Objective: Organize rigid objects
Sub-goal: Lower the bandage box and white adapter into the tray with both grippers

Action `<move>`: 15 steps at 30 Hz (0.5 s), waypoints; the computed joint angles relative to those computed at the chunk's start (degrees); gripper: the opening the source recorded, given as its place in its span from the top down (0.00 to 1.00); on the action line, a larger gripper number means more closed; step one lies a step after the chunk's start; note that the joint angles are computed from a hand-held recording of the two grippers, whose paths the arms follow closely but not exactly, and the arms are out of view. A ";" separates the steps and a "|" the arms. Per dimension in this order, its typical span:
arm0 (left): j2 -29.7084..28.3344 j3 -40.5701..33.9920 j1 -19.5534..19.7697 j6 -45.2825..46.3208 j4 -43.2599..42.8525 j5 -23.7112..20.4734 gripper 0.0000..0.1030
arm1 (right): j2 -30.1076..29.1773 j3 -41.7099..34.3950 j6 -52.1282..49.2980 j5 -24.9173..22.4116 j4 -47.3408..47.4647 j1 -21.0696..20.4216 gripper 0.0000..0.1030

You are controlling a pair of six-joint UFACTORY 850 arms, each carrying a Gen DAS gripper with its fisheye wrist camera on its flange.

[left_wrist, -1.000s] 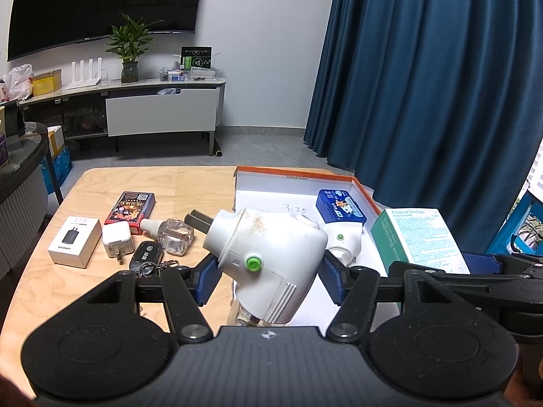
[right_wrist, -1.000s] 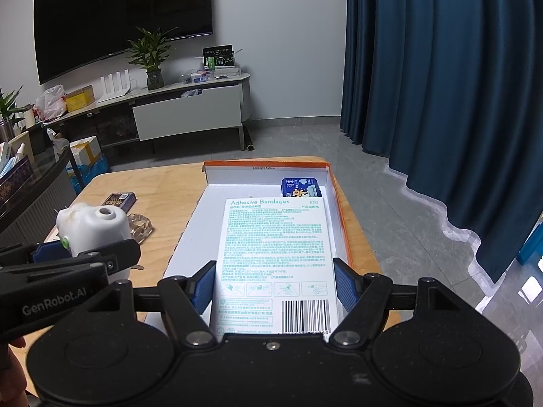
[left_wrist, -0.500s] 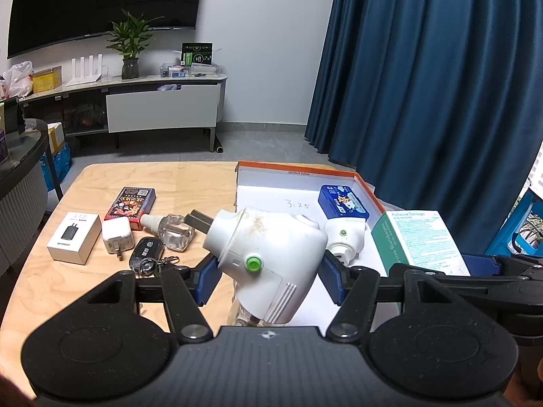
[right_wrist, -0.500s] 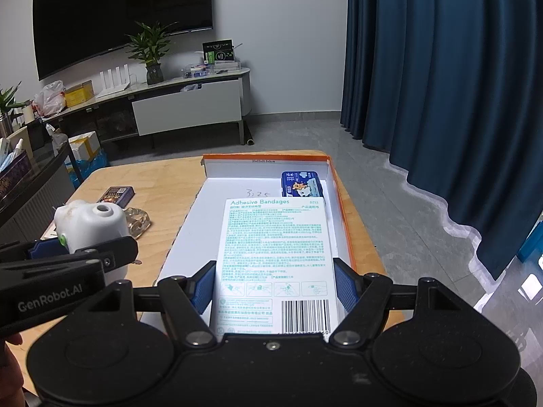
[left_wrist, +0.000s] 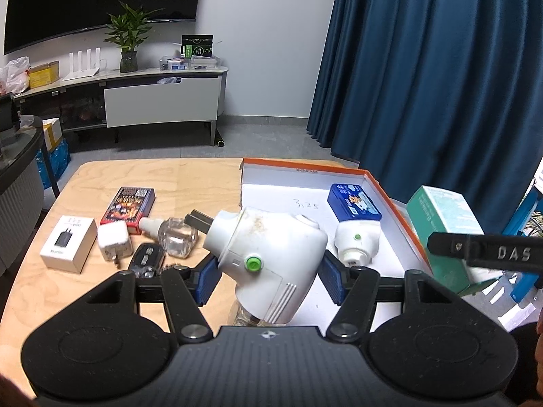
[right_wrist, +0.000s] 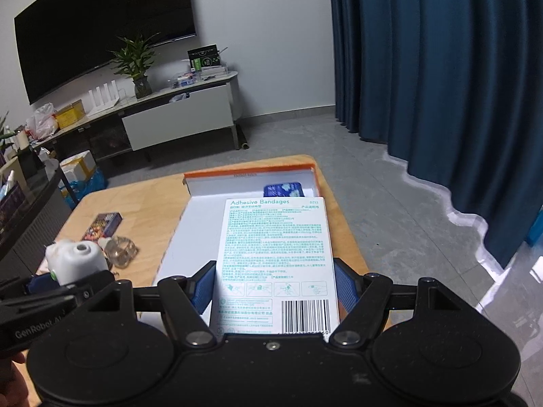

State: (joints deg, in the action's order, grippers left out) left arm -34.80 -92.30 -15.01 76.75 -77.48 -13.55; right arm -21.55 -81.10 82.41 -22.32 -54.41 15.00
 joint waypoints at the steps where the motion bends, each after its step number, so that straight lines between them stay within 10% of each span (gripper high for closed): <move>1: -0.85 -1.34 0.03 -2.32 2.32 -0.38 0.39 | -0.57 -0.84 -2.16 0.79 2.07 -0.56 0.18; 15: -23.55 -38.49 -1.89 -45.15 44.84 -11.62 0.39 | -20.01 -28.77 -42.02 -5.71 36.77 -6.96 0.18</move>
State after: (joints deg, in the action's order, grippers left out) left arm -58.35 -130.79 -16.90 31.60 -32.63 -25.17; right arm -41.56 -109.87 40.39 -28.04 -17.64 8.04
